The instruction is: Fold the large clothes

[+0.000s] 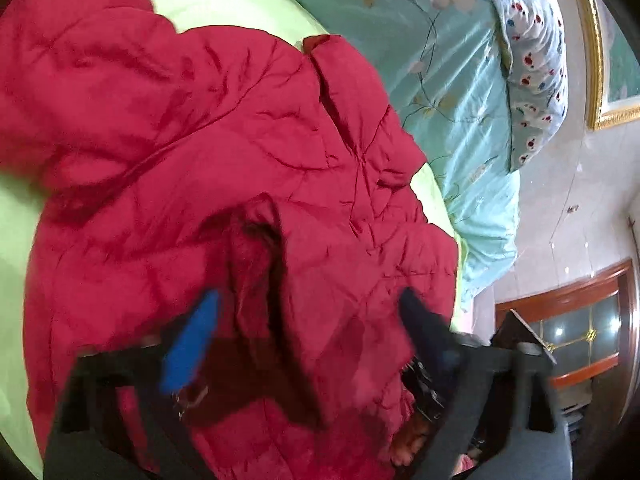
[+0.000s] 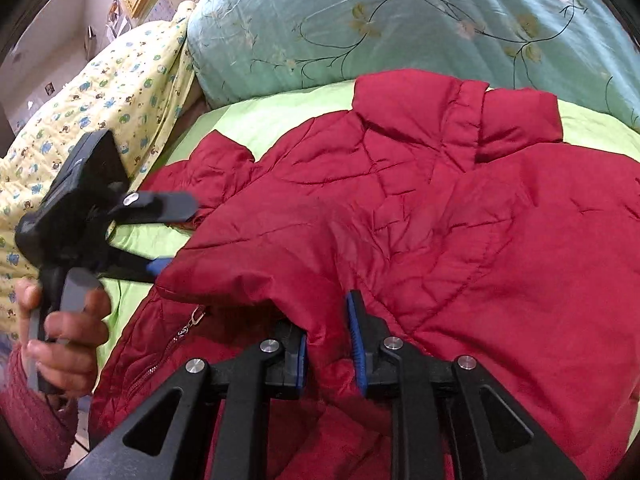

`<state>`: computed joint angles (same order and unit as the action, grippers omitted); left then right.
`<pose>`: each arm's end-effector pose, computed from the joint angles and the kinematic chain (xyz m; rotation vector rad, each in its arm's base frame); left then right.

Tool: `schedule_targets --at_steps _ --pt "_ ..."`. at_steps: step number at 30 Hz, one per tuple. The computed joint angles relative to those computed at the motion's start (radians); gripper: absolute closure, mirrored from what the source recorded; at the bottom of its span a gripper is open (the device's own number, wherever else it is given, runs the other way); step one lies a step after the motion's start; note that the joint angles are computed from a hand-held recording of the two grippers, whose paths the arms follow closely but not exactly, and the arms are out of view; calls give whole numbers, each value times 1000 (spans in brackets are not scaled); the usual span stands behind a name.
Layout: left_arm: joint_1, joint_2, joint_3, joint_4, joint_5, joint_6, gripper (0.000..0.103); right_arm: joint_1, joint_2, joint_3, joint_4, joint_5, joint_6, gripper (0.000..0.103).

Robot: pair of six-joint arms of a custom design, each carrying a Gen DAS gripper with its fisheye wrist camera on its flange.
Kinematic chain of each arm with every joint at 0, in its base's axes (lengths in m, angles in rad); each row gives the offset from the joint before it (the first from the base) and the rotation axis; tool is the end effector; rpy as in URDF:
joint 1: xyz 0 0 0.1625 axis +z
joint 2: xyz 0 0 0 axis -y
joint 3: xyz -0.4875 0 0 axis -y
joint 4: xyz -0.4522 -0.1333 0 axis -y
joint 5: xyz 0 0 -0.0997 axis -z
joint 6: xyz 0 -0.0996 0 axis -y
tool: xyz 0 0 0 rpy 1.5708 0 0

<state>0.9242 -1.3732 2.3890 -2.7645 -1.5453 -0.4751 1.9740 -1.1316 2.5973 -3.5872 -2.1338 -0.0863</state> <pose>-0.1625 -0.4408 0.1758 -0.2585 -3.0473 0.2517 0.2243 -0.3215 0.1344 0.4163 -2.5275 0.8288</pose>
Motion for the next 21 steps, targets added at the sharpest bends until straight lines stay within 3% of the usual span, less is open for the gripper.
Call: schedule_targets --at_steps 3,5,8,12,21 --pt "8 19 -14 -4 4 25 79 -1 17 -3 -24 3 -3 81" --pt "13 17 -18 -8 0 45 87 2 17 -4 -21 -10 -2 79" --pt "-12 2 -23 5 65 86 91 -2 -10 1 26 3 18 75" --pt "-101 -34 -13 24 301 165 92 -1 -53 33 16 23 29 68" --pt "-184 8 16 -45 550 313 91 -66 -151 75 -121 -104 62 65"
